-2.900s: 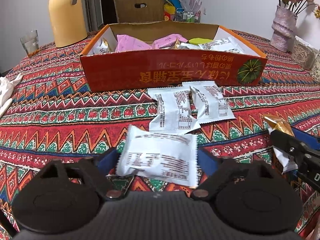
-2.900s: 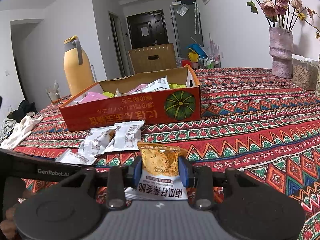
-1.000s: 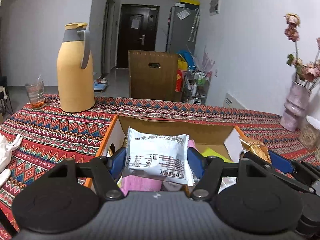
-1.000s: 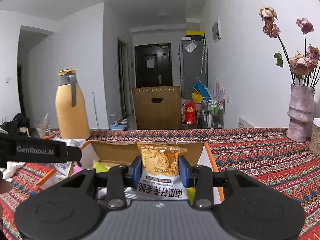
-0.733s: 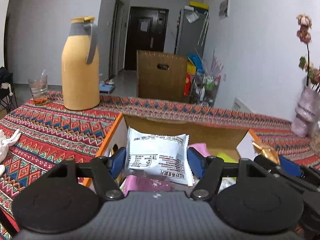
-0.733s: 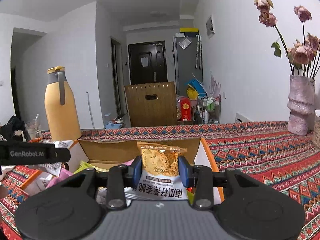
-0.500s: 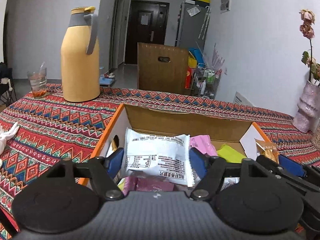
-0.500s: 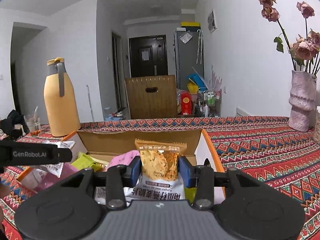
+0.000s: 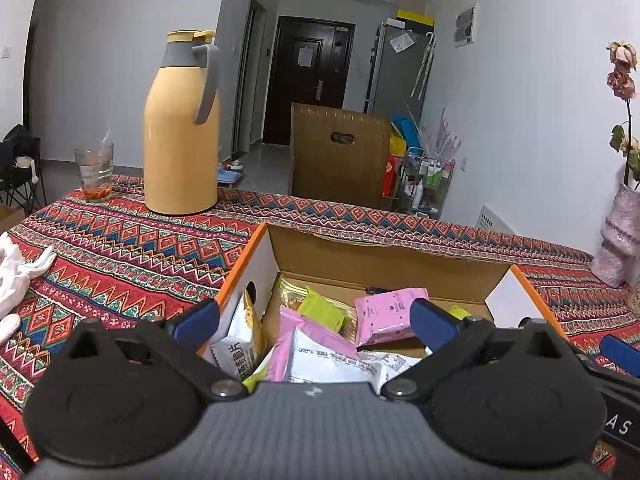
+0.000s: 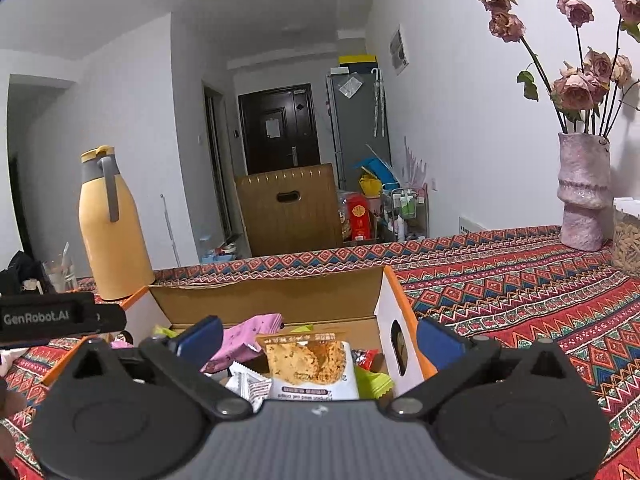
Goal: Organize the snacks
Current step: 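Carry both packets into the orange box and open both tools, then withdraw both tools from the box toward the last white packets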
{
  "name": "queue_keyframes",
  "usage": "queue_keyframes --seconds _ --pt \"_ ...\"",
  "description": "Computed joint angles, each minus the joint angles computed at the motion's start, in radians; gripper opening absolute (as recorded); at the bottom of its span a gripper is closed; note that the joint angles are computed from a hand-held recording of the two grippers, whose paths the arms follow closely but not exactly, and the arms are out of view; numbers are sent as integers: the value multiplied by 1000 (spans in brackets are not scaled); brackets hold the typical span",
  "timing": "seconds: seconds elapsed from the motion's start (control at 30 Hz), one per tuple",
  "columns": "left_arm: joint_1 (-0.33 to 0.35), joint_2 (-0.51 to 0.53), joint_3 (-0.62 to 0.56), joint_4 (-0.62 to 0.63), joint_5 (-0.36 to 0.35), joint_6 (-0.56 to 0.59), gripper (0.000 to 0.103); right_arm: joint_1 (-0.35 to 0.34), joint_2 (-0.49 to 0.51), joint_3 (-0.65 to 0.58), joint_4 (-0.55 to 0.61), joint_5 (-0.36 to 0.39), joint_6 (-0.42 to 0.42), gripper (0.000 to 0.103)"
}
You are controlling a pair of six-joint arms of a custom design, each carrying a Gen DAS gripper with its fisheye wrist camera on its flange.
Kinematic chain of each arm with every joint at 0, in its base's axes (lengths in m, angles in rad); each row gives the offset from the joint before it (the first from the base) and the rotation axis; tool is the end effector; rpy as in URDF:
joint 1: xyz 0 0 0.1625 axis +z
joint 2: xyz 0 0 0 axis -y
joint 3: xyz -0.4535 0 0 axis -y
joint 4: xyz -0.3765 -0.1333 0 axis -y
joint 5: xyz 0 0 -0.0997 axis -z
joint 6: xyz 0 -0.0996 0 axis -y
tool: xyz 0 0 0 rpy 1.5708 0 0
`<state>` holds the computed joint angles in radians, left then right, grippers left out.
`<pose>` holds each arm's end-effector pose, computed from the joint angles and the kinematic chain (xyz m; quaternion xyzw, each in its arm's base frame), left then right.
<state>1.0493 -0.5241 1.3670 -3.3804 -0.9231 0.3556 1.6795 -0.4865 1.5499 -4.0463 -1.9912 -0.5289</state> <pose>-0.2135 -0.7598 0.1453 0.2225 0.8228 -0.4624 0.2443 0.1669 -0.6752 0.1295 0.1047 -0.7491 0.5875 0.2876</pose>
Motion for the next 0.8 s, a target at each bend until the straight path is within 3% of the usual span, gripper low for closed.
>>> queue_keyframes --seconds 0.4,0.8 --pt "-15 -22 26 -1 13 -3 103 11 -14 20 -13 -5 4 103" --pt "-37 -114 139 49 36 -8 103 49 -47 103 -25 -17 -31 103"
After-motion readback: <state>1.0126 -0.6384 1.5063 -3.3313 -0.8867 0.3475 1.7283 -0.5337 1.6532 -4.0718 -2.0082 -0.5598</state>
